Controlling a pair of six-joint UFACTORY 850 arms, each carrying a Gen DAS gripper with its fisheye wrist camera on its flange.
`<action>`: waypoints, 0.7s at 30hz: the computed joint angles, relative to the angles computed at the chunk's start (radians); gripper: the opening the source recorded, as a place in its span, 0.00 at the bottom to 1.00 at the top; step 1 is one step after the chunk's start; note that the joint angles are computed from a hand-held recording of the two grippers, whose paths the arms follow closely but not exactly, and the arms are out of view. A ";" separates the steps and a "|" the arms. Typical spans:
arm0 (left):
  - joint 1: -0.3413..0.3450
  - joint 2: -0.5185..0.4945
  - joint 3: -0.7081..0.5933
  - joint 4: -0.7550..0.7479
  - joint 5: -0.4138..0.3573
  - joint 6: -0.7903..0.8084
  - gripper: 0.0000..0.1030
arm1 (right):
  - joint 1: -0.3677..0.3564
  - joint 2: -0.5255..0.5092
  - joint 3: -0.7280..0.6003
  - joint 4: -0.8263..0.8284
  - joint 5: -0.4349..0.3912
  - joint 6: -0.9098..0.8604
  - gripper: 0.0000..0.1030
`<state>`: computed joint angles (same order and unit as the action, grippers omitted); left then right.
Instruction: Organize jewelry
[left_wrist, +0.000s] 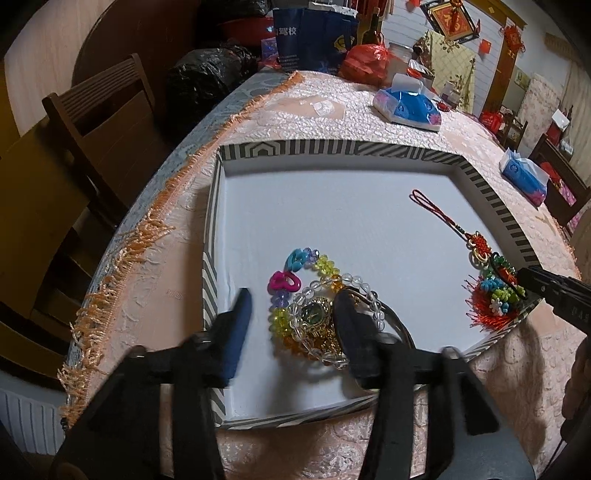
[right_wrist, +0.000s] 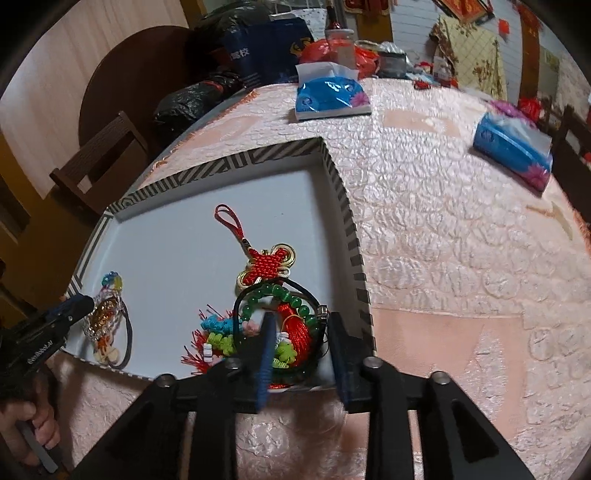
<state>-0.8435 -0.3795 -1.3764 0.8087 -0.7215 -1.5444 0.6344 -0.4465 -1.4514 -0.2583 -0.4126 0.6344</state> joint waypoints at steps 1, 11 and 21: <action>-0.001 -0.001 -0.003 0.003 -0.008 -0.001 0.49 | 0.004 0.003 0.001 -0.020 0.001 0.007 0.28; -0.033 0.011 -0.034 0.007 -0.028 0.012 0.84 | 0.024 0.038 0.005 -0.072 -0.032 0.027 0.29; -0.149 0.002 -0.101 0.047 -0.251 0.028 0.87 | 0.076 0.126 0.051 -0.031 -0.093 -0.002 0.38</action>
